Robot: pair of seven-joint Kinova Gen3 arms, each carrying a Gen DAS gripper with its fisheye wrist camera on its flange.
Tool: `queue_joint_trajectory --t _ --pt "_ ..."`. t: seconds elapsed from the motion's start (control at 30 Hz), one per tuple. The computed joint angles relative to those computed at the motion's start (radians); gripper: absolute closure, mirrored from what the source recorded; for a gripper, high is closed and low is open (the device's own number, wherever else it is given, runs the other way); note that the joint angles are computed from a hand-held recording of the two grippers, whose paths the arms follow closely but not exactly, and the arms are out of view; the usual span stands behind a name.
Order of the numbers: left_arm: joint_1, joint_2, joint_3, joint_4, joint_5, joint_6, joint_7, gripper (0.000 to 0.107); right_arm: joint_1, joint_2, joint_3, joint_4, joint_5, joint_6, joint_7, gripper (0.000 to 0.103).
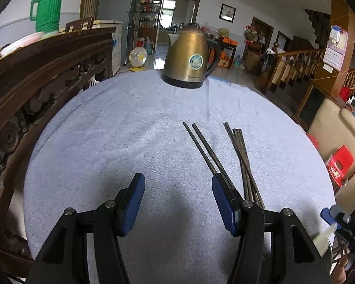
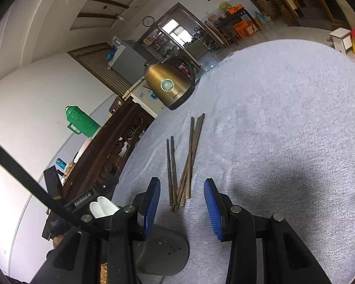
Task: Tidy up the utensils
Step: 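Move both tools over the dark chopsticks on the cloth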
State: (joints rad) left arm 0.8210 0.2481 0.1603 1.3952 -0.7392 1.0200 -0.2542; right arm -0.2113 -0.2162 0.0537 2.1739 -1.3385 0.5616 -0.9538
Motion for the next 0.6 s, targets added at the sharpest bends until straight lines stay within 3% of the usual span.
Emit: queue_joint_trajectory --t 0.23,0.4,0.5,0.6 --pt "-0.074 0.061 -0.011 -0.086 0.133 -0.019 -0.155 0.048 0.023 0.075 0.007 -0.059 0.039 0.048 -0.004 0.061" --pt "-0.133 0.127 -0.027 -0.189 0.254 -0.029 -0.312 0.049 0.081 0.220 -0.009 -0.223 0.118 0.182 -0.037 0.061" --pt "-0.156 0.185 -0.039 -0.278 0.327 0.008 -0.397 0.057 0.115 0.303 -0.040 -0.331 0.166 0.240 -0.073 0.061" --pt "-0.177 0.240 -0.048 -0.366 0.398 0.052 -0.474 0.058 0.131 0.386 -0.074 -0.454 0.245 0.279 -0.143 0.061"
